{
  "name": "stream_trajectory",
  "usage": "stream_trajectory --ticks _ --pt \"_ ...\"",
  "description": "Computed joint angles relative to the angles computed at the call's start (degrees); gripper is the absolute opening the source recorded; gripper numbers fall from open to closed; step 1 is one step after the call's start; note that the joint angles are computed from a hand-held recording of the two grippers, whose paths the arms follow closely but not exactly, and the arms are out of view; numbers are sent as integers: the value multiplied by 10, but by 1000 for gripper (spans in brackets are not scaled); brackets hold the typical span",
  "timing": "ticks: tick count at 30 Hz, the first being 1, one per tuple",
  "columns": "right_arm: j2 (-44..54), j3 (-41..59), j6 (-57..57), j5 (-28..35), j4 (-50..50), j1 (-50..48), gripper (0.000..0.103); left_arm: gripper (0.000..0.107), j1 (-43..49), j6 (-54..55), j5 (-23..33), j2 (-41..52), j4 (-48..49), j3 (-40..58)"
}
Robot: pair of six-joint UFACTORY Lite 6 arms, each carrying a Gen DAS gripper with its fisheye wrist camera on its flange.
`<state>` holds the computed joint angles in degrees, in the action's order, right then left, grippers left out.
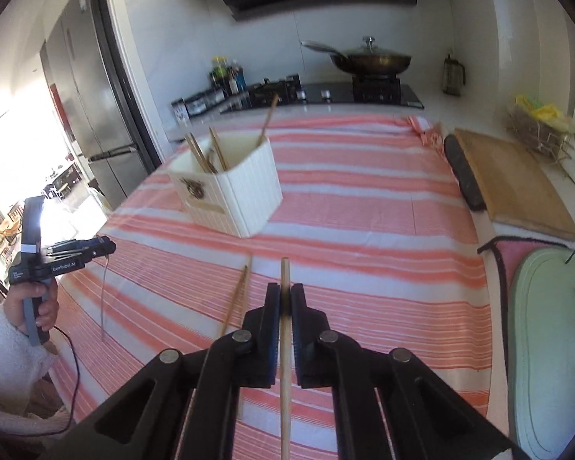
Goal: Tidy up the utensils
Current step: 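Lift the spoon with the left gripper while the right gripper lifts the chopstick, then lower the spoon into the white holder while the right gripper lowers the chopstick in, then open both grippers to release spoon and chopstick, then withdraw from the holder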
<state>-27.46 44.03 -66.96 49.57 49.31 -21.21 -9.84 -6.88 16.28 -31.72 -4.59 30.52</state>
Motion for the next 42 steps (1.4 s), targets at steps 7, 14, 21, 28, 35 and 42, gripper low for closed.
stream_trajectory --ticks 7,14,21,28,35,42 --pt "-93 24 16 48 36 -13 6 36 62 162 74 -97 -150 17" --pt "-50 93 73 -33 41 82 6 36 131 292 134 -63 -272 99" --pt "108 280 155 -176 2 228 6 36 131 256 129 79 -244 343" --pt "300 488 173 -319 6 341 6 36 72 39 12 291 -51 551" --pt "467 574 140 -375 21 392 6 36 58 -36 -1 481 7 642" --pt "662 737 325 -261 -131 381 8 37 59 17 65 603 -44 707"
